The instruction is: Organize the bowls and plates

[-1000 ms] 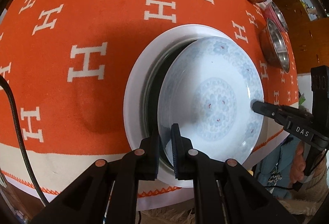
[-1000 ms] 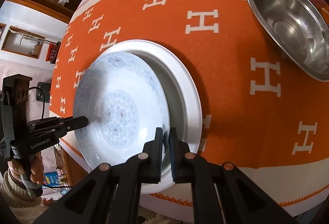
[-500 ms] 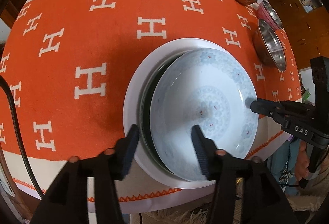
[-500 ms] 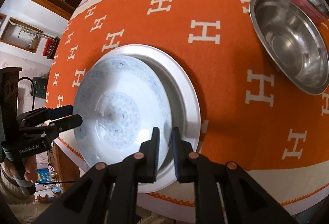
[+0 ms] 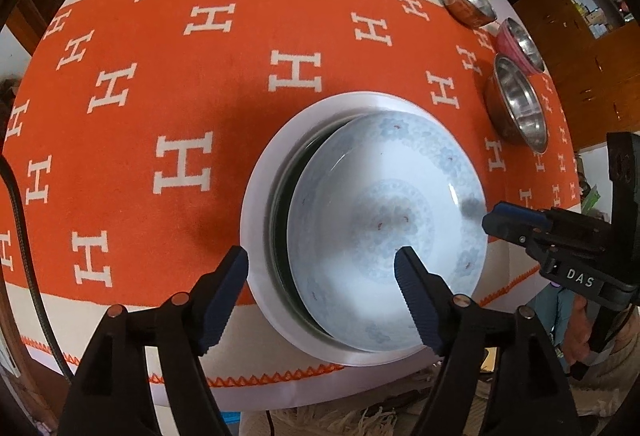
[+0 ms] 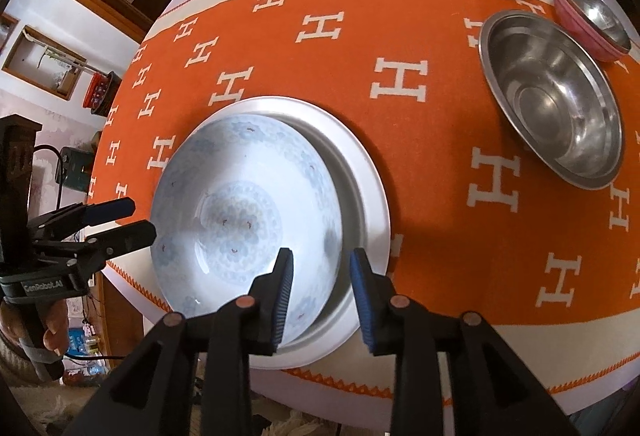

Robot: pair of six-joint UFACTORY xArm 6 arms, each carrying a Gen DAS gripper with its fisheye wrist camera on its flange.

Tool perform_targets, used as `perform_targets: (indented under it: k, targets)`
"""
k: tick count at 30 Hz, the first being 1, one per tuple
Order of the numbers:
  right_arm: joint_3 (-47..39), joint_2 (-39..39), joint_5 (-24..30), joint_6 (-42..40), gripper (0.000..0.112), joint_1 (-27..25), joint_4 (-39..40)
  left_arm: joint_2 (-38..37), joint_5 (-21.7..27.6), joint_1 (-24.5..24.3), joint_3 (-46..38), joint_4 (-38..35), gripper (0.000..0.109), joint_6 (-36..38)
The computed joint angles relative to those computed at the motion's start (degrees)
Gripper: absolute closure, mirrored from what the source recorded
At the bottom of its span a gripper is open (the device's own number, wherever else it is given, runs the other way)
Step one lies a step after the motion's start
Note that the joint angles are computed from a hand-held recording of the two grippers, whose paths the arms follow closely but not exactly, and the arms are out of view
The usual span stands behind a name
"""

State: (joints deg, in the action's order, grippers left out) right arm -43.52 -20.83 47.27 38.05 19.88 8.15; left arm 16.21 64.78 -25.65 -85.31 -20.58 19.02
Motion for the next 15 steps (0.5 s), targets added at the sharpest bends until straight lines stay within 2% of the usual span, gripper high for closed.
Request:
perform_targets:
  k: [5, 15]
  targets:
    - [-0.71, -1.11, 1.46, 5.73, 0.083, 1.54, -4.24, -0.57, 0.43, 0.11, -1.18, -1.00, 0.027, 2.61]
    - [-1.23, -6.33, 6.73, 22.52, 0.083, 4.93, -14.39, 0.88, 3.86, -1.21, -8.27, -4.86, 0.027, 13.19]
